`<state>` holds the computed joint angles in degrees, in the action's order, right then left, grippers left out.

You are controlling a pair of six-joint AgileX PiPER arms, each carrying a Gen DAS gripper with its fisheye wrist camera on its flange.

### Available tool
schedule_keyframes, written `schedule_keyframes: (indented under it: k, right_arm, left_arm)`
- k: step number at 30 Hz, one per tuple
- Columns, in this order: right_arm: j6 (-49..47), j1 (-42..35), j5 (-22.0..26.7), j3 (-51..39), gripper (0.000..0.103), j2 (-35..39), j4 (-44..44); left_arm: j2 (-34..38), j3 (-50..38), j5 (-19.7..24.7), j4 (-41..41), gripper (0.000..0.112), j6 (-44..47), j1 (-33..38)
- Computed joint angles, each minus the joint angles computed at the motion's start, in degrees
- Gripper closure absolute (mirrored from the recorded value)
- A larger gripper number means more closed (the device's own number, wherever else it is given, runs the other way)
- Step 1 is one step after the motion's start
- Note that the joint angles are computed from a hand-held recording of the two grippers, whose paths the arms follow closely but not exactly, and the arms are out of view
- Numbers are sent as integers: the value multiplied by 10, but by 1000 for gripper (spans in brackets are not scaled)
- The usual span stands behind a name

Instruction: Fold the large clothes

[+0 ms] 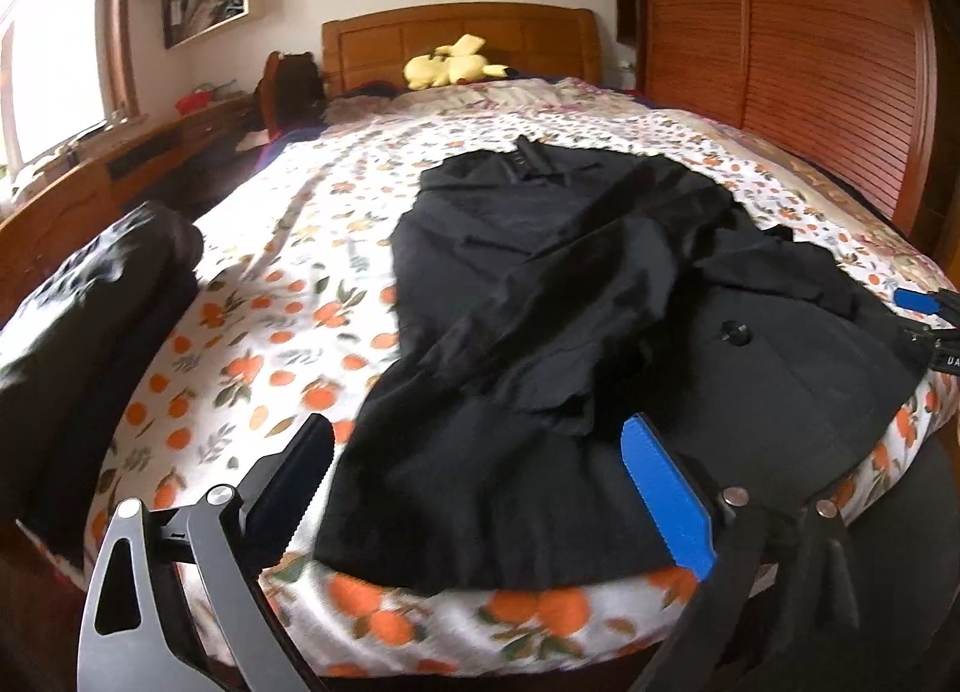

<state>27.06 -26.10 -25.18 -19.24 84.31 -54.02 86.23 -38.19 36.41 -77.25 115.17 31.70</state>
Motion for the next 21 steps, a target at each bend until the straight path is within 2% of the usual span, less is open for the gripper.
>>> schedule_keyframes:
  k: [2, 8, 11, 14, 15, 16, 19, 21]
  right_arm:
    - [-12, -17, -4, -1, 38, 11, 5]
    - [47, -84, -18, -19, 38, 40, -68]
    - [88, -103, -21, -31, 38, 57, -116]
    - [81, -101, -17, -27, 39, 55, -121]
    - [81, -98, -16, -25, 44, 54, -123]
    - [94, -97, -16, -26, 57, 54, -142]
    - [114, -86, -11, -29, 78, 53, -170]
    - [139, -93, -25, -28, 79, 47, -201]
  left_arm:
    - [15, -7, -2, 4, 15, 5, 17]
    - [49, -22, -7, 12, 15, 11, 51]
    - [61, -25, -10, 13, 15, 16, 61]
    - [71, -30, -11, 15, 15, 17, 68]
    - [73, -30, -12, 13, 15, 19, 70]
    - [76, -31, -14, 14, 15, 18, 70]
    - [82, -33, -18, 13, 15, 15, 68]
    - [87, -35, -21, 13, 15, 15, 67]
